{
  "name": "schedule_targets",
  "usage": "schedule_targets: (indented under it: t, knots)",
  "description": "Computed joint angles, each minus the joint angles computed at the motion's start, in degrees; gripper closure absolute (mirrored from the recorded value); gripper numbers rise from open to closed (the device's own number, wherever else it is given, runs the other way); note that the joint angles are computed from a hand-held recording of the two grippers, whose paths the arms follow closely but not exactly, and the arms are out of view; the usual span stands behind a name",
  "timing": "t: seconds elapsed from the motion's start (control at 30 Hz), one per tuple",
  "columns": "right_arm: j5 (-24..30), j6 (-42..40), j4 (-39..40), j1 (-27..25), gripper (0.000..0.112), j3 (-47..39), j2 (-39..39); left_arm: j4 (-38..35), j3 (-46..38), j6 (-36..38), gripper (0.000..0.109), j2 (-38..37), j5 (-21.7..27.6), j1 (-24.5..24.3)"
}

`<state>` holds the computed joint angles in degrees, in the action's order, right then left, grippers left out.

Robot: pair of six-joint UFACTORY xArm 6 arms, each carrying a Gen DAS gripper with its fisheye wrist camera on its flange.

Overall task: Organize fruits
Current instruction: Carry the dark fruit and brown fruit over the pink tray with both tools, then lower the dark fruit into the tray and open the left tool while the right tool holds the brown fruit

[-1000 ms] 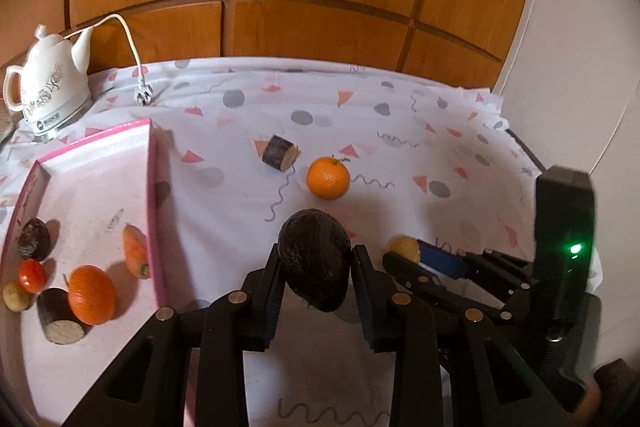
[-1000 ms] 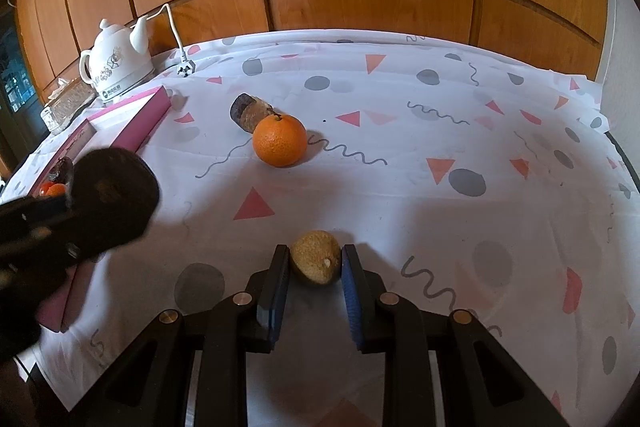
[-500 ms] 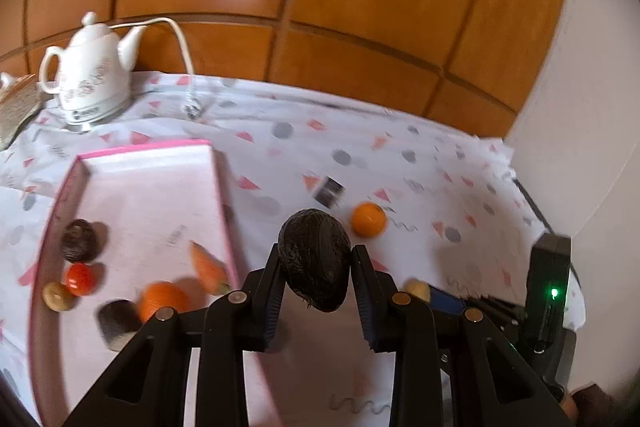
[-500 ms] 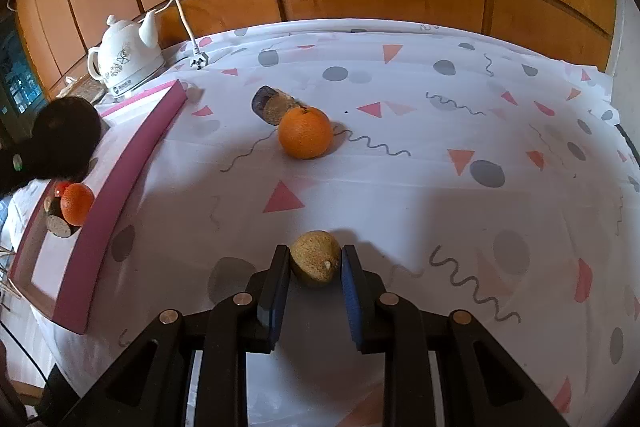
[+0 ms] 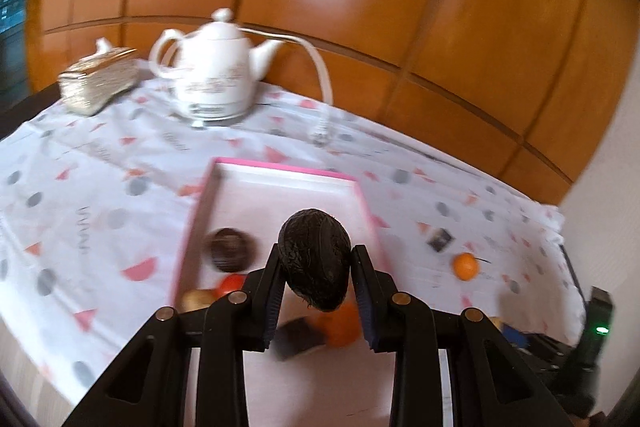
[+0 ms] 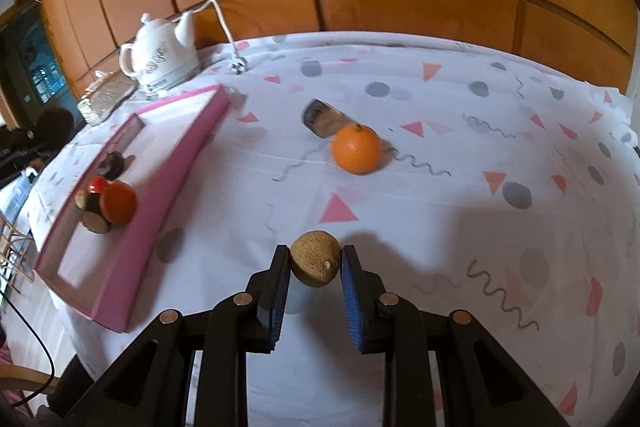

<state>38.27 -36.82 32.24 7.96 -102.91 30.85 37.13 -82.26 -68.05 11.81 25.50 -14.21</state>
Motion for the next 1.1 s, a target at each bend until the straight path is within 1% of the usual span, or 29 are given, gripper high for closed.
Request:
schedule_targets:
  t: [0.07, 0.17, 0.27, 0.37, 0.43, 0.57, 0.67, 0.8, 0.87, 0.93, 1.0, 1.1]
  knots:
    - [0.44, -1.73, 1.47, 0.19, 0.087, 0.24, -0.58, 0.70, 2.07, -1.17, 0.076, -1.52, 0.65, 0.62]
    - [4.04, -5.02, 5.72, 0.21, 0.087, -0.77, -0.98, 0.54, 4.57, -1.88, 0.076, -2.93, 1.29, 1.18]
    - [7.26, -8.58, 8.54, 0.92, 0.087, -1.04, -1.79, -0.76, 5.11, -1.63, 0.076, -2.78, 1.28, 1.24]
    - [10.29, -11.81, 10.85, 1.92, 0.087, -1.46, -2.53, -3.06, 4.03, 0.38, 0.076, -1.73, 0.37, 1.08]
    - [11.58, -13.48, 11.75, 2.64, 0.087, -1.47, -3.04, -2.67, 2.49, 0.96, 0.076, -0.68, 0.22, 0.79]
    - [14.60, -13.64, 13.40, 3.40, 0.087, -2.66, -2.86, -4.89, 0.36, 3.36, 0.076, 1.08, -0.42, 0.82]
    - [15.36, -14.26, 13.10, 3.86, 0.087, -2.98, -2.89, -6.25, -1.14, 5.06, 0.076, 2.23, -0.39, 0.90]
    - [17.78, -15.48, 13.06, 4.67, 0.087, -4.87, -2.02, -7.56, -3.63, 7.83, 0.076, 4.02, 1.53, 0.69]
    - [17.40, -15.73, 11.91, 5.48, 0.087, -5.59, -1.44, -7.88, -4.47, 8.65, 0.076, 4.64, 1.87, 0.70]
    - [17.83, -15.56, 11.35, 5.93, 0.087, -6.64, -0.78, -6.35, -5.35, 8.04, 0.076, 5.12, 2.36, 0.64]
    - [18.03, -15.50, 10.84, 6.46, 0.087, -7.60, -0.13, -4.14, -7.02, 7.29, 0.076, 6.07, 4.23, 0.39]
    - [17.69, -15.61, 9.67, 7.28, 0.087, -8.32, 0.50, -5.66, -8.59, 8.99, 0.076, 7.41, 4.69, 0.63]
